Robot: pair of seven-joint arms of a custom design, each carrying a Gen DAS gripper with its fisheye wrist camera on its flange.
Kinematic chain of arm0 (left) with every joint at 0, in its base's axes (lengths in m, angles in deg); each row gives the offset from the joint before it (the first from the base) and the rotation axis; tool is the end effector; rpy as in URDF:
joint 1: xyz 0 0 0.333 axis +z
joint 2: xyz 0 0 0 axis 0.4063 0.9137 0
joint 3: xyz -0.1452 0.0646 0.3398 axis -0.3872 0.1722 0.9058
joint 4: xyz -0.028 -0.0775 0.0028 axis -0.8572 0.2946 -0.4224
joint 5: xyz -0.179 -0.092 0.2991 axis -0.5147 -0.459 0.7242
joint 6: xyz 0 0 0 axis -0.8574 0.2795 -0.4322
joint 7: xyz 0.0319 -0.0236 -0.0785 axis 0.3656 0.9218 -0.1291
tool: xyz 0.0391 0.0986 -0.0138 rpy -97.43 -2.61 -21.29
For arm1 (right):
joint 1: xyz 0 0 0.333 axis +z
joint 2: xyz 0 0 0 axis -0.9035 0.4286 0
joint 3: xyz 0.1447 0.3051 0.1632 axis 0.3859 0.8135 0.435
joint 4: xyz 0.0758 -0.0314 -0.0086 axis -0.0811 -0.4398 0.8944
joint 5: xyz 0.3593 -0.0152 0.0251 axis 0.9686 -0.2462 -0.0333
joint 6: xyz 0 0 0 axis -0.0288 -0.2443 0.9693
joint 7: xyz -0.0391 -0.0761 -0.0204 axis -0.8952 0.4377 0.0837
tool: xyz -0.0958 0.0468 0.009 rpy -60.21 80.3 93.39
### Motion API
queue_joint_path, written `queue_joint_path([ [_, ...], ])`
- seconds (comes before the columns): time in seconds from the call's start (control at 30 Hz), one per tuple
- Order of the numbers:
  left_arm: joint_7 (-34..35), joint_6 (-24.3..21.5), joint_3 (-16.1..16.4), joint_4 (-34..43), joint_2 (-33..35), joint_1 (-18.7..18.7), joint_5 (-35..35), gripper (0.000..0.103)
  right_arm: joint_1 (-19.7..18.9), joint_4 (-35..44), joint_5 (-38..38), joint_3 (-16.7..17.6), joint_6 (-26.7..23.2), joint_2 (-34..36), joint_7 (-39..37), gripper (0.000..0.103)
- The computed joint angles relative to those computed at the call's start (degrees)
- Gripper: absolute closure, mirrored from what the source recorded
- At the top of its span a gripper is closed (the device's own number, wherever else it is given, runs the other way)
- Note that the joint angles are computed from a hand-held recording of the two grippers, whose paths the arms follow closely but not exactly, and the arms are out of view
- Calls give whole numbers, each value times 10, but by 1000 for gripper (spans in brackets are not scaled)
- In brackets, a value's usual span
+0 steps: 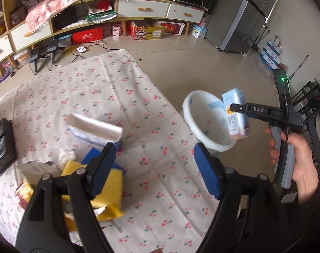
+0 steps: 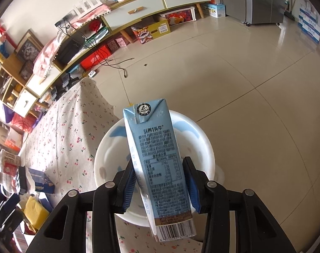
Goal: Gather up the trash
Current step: 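Move both grippers over the white basin and release tissue and carton, then return the left gripper to the table and grasp the red can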
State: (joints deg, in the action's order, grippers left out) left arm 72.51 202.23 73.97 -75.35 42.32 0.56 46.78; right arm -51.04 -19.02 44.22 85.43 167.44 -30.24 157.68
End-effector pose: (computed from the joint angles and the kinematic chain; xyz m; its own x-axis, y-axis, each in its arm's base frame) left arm 0.5010 -0.3712 0.4314 0.1200 -0.9737 0.1937 -0.8174 -0.2077 -0.5374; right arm 0.6855 0.1680 0.3430 0.1538 -0.9407 -0.3025 -0.9305 -0.0348 -0.3647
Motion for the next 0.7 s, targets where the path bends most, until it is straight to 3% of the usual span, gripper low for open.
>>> queue_joint_path([
  [0.07, -17, -1, 6, -23, -19, -1, 13, 21, 1, -8, 1, 0, 10, -6, -3, 41],
  [0.23, -44, -7, 1, -80, -65, 14, 20, 19, 6, -27, -1, -1, 21, -23, -6, 34],
  [0.4, -61, -19, -10, -126, -103, 29, 19, 17, 21, -61, -13, -7, 37, -51, -4, 30],
  [0.7, -77, -18, -21, -221, -173, 60, 5, 15, 22, -115, 27, 26, 58, -96, -49, 22],
])
